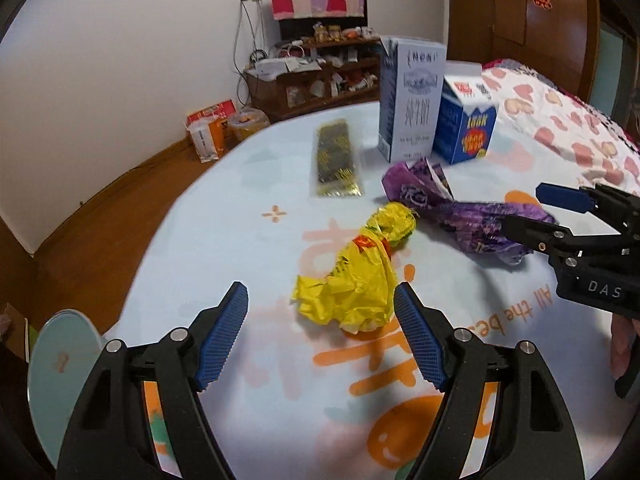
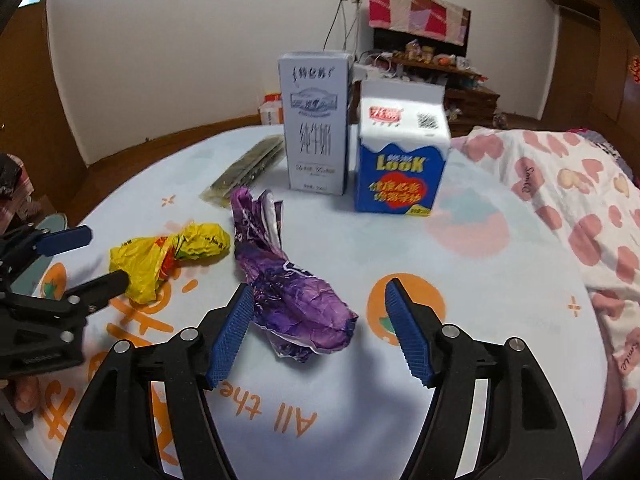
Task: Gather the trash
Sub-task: 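Grasp the yellow plastic bag with left tool while right tool grasps purple wrapper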
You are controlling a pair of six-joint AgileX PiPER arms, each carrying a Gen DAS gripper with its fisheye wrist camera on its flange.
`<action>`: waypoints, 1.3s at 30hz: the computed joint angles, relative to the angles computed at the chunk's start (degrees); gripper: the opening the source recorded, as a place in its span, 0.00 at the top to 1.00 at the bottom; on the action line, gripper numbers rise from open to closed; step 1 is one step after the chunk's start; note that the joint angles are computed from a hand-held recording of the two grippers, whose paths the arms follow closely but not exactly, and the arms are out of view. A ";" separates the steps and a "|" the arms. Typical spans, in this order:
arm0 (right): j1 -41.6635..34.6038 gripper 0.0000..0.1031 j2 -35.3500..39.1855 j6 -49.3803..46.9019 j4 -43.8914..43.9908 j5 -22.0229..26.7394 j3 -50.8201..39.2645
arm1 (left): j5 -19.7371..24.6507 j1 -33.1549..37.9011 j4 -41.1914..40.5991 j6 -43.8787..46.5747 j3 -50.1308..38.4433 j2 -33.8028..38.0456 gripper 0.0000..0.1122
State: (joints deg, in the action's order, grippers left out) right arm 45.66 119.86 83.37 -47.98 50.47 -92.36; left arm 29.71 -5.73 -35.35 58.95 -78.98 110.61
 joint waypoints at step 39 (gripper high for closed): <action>9.50 0.84 0.66 14.33 -3.73 2.79 -1.10 | 5.93 14.63 -19.45 22.37 13.45 -12.50 0.72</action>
